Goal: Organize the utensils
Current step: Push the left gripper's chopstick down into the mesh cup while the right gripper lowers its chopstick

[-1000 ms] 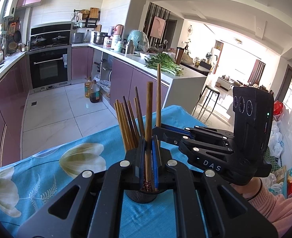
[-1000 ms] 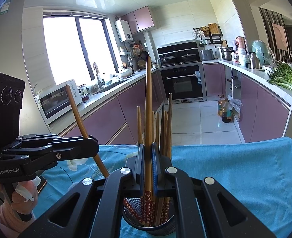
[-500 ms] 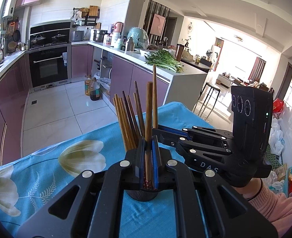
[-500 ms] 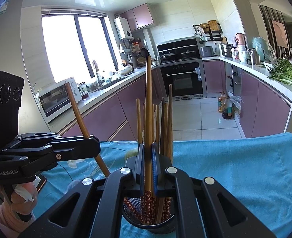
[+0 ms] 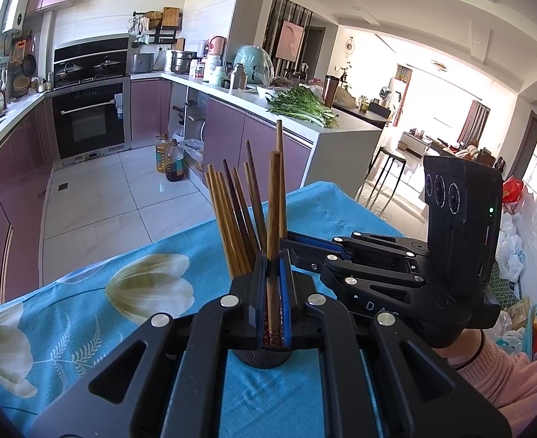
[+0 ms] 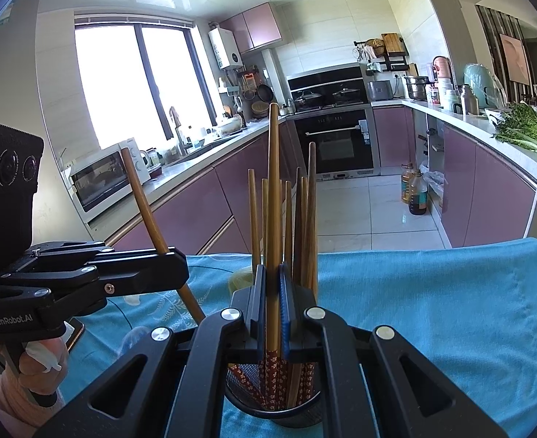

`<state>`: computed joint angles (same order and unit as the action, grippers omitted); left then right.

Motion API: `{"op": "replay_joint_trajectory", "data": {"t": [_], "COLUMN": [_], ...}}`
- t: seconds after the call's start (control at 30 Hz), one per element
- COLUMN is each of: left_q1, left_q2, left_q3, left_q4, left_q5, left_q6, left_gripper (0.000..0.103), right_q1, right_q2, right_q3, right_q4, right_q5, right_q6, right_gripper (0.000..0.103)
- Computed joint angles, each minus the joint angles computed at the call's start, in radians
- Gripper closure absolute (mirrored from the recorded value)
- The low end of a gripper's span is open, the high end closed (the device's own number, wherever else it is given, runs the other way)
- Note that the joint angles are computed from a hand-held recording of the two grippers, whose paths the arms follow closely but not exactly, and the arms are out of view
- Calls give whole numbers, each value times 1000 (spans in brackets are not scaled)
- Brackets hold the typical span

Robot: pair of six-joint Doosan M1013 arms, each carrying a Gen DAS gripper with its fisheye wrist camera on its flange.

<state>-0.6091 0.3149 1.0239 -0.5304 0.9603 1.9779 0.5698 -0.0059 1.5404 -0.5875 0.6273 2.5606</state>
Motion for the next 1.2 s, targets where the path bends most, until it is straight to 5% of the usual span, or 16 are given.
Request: {"op": "replay_joint_trajectory", "data": {"t": [1.2], "left_q1": [0], "left_q2": [7], "left_q3": [0], "left_q4": [44], "left_q5": [12], "left_q6": [-16], "left_gripper": [96], "right_q1": [-2], "right_q2": [3], "right_q3": [19], "right_q4": [14], "right_q5": [2], "right_q6": [13], "right_gripper": [97]}}
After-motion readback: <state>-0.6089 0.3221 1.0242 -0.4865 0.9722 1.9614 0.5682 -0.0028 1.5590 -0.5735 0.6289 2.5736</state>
